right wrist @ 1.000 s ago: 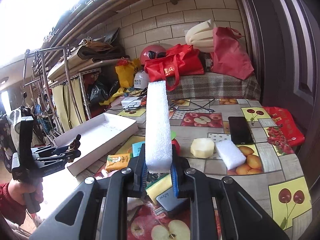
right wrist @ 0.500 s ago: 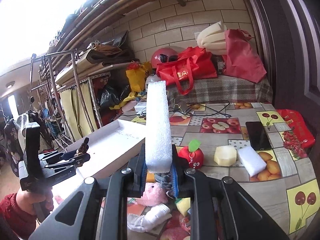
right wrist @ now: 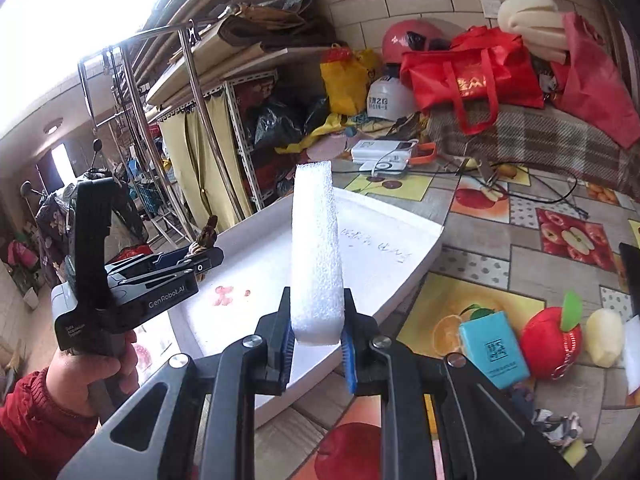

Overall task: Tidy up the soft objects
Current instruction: 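Carry the rope knot and foam strip over the white box with both tools, then open both tools to drop the rope knot and foam strip into the box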

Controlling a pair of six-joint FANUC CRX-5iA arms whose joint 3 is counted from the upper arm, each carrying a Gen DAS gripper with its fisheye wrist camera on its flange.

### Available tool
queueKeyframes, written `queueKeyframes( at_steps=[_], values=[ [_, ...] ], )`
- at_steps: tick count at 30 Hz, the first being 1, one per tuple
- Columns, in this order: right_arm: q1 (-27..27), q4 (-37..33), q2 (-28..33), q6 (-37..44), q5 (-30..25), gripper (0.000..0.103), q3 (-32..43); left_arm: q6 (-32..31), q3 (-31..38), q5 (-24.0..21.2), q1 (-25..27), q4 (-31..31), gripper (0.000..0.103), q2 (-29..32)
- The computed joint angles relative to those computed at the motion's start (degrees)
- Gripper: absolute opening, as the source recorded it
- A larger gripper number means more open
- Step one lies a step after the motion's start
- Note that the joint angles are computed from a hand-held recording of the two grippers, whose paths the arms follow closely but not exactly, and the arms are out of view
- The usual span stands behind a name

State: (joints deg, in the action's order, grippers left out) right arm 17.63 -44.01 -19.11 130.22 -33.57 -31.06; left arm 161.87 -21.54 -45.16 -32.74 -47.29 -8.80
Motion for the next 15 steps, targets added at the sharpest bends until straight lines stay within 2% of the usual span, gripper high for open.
queueKeyframes(
  at_steps=[3, 4, 5, 6, 7, 9, 11, 14, 15],
  values=[
    [3.3, 0.8, 5.2, -1.7, 0.0, 0.020, 2.2, -0.2, -2.5, 4.1, 3.1, 2.5, 0.048, -1.4],
    [5.4, 3.0, 6.1, -4.2, 1.4, 0.024, 2.1, -1.0, -3.6, 6.0, 4.8, 4.1, 0.058, -2.2],
    [6.6, 4.0, 6.7, -5.5, 2.5, 0.043, 1.9, -1.3, -4.6, 7.4, 6.1, 5.6, 0.079, -2.7],
    [6.9, 3.8, 7.2, -5.4, 3.0, 0.069, 1.9, 0.4, -5.4, 8.2, 6.6, 5.3, 0.090, -3.3],
    [7.0, 3.3, 7.6, -5.3, 3.3, 0.078, 2.0, 4.5, -5.6, 7.7, 6.0, 2.9, 0.103, -3.6],
    [7.2, 3.0, 8.7, -5.8, 3.5, 0.081, 2.6, 12.2, -6.2, 6.8, 5.0, -1.4, 0.103, -4.4],
    [7.8, 4.8, 9.5, -8.5, 4.0, 0.081, 2.7, 14.9, -7.5, 9.8, 7.0, -0.9, 0.103, -5.3],
    [8.0, 7.1, 10.5, -10.7, 2.7, 0.081, 3.0, 10.7, -9.7, 17.9, 12.3, 4.4, 0.103, -5.7],
    [9.7, 11.0, 9.9, -13.7, 4.2, 0.081, 1.8, 7.9, -10.2, 20.1, 13.7, 6.8, 0.103, -5.3]
  ],
)
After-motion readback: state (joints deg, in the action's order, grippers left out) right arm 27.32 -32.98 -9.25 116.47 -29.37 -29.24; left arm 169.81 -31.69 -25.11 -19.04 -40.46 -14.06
